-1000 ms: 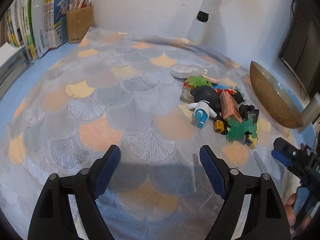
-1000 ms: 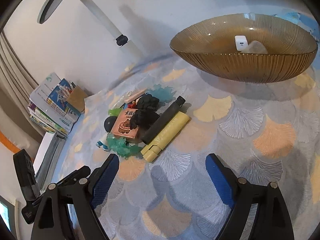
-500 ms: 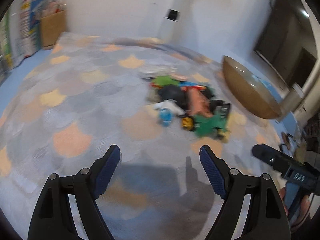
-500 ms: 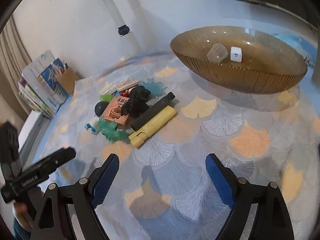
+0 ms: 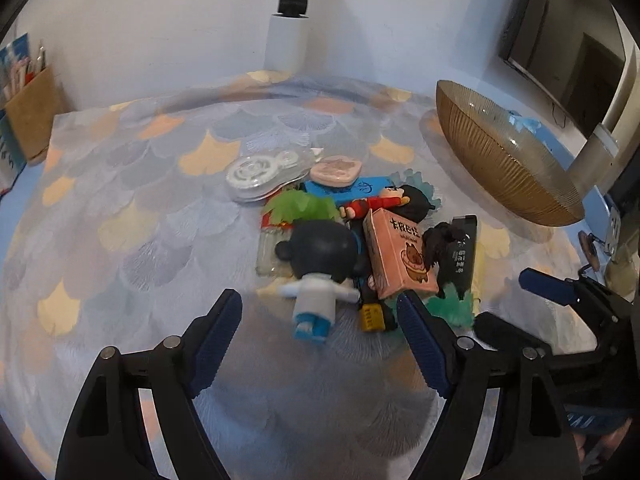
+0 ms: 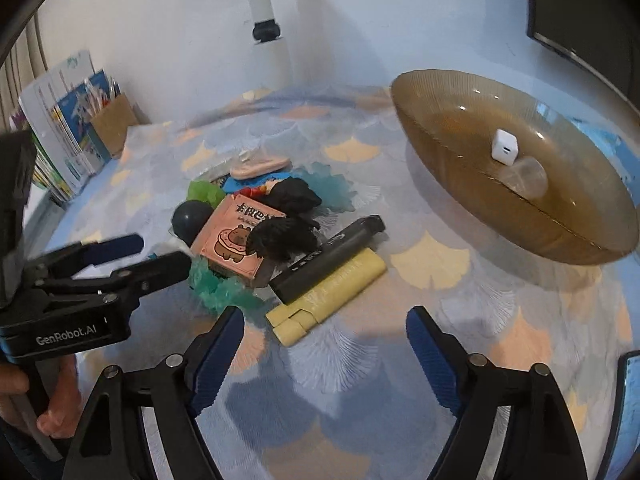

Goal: Organize rigid objects
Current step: 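Return both tools to the pile of objects, then grasp the cartoon figurine with the left gripper while the right gripper grasps the yellow highlighter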

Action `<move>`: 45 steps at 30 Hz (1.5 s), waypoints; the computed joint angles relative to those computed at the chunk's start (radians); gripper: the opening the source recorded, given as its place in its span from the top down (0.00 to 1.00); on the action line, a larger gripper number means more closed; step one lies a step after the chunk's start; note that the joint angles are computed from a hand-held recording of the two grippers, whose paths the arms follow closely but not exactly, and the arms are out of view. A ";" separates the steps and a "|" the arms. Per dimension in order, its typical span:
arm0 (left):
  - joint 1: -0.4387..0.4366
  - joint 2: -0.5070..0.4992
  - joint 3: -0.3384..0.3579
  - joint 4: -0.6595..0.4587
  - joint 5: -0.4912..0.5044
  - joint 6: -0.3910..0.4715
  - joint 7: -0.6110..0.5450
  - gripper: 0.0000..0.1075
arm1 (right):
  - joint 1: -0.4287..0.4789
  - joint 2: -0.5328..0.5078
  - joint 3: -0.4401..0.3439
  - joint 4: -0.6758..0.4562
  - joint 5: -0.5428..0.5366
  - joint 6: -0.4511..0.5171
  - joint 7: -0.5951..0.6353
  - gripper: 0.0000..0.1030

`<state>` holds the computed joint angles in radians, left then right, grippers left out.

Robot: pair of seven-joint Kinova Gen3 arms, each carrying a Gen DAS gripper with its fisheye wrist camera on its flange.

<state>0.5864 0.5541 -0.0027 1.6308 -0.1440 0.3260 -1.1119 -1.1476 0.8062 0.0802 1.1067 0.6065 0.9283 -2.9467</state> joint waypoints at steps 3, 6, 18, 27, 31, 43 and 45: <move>0.010 0.011 -0.009 -0.018 -0.011 0.009 0.008 0.28 | 0.009 0.042 -0.010 -0.073 -0.021 0.068 0.042 0.28; -0.015 0.012 0.015 -0.012 0.001 -0.004 -0.006 0.30 | 0.018 0.047 -0.009 -0.063 -0.035 0.050 0.043 0.29; -0.081 -0.002 0.081 0.035 0.084 -0.047 -0.102 0.53 | -0.024 0.000 0.008 0.038 -0.017 -0.003 0.007 0.71; -0.152 -0.036 0.145 0.118 0.142 -0.100 -0.163 0.53 | -0.011 -0.187 0.036 0.394 0.094 -0.272 -0.305 0.71; -0.194 -0.022 0.190 0.087 0.177 -0.081 -0.207 0.53 | 0.036 -0.205 -0.001 0.413 0.095 -0.320 -0.288 0.69; -0.167 0.003 0.163 0.051 0.201 -0.075 -0.197 0.83 | 0.079 -0.061 -0.057 0.121 -0.008 -0.093 0.001 0.53; -0.148 -0.019 0.142 0.089 0.209 -0.102 -0.176 0.83 | 0.057 -0.013 -0.027 0.047 -0.028 -0.020 0.044 0.62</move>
